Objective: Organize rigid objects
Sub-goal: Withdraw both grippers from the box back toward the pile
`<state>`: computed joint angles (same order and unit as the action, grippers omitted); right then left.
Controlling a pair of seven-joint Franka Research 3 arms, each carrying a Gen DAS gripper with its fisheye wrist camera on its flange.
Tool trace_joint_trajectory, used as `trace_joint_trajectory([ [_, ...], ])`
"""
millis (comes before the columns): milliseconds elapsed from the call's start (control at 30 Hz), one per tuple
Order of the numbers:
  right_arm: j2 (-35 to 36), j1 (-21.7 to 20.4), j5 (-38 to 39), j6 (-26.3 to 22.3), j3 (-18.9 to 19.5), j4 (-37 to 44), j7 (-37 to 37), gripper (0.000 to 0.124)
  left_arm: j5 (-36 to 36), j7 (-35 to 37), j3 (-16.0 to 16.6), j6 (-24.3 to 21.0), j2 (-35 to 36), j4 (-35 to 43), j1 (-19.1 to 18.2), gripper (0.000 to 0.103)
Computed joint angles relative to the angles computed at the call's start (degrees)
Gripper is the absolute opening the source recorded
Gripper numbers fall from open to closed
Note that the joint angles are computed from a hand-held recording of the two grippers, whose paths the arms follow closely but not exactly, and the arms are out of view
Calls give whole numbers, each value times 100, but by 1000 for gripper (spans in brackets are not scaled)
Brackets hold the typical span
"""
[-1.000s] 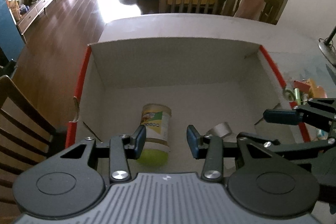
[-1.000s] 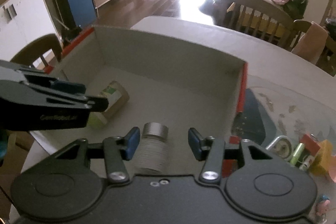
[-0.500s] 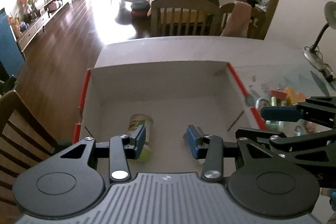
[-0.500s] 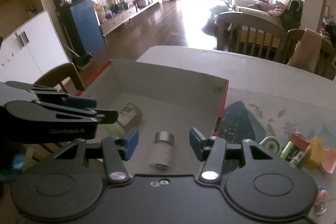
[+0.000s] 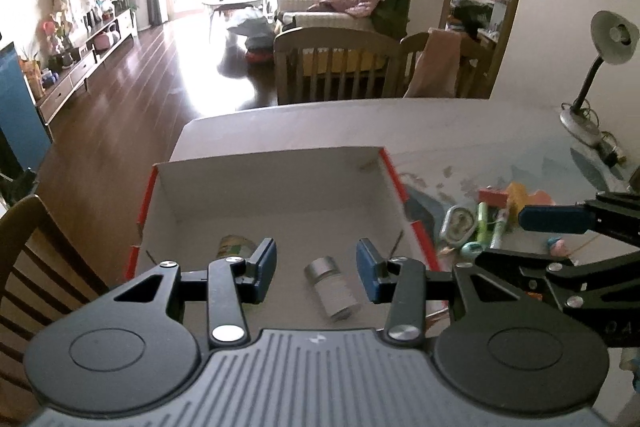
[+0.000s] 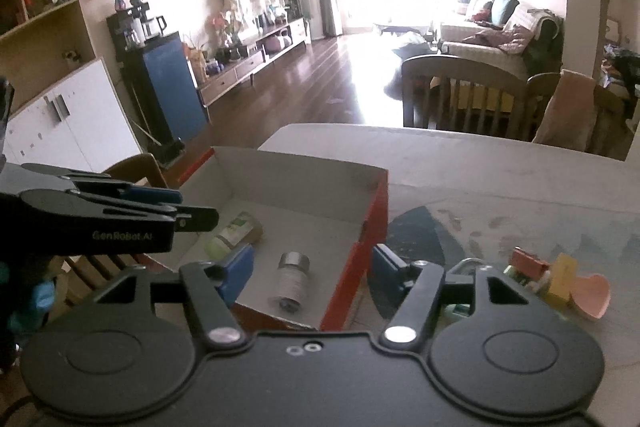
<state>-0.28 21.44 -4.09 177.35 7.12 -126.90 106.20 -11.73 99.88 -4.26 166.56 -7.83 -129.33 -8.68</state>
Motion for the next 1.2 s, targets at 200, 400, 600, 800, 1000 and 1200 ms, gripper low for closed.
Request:
trace_joint_trajectory([
  [200, -454, 188, 1164, 376, -157, -566, -1237, 75, 268, -491, -164, 205, -215, -184, -94, 60],
  [400, -841, 1030, 2923, 583, -872, -959, -2968, 80, 799, -1170, -286, 410, -397, -359, -208, 62],
  [600, -1206, 1722, 3861, 871, -1539, -1315, -3958, 90, 1588, -2063, -537, 542, -493, -471, -131, 74],
  [800, -1645, 2128, 3678, 1208, -2120, -1818, -4055, 98, 2315, -3009, -797, 572, -498, -471, -24, 79],
  [1000, -2072, 1881, 3261, 1237, -2270, -2298, -3805, 100, 2885, -3678, -960, 622, -393, -412, -68, 84],
  [1200, -2400, 1692, 2870, 1165, -2563, -2669, -3615, 101, 2950, -3844, -938, 711, -88, -238, -376, 85],
])
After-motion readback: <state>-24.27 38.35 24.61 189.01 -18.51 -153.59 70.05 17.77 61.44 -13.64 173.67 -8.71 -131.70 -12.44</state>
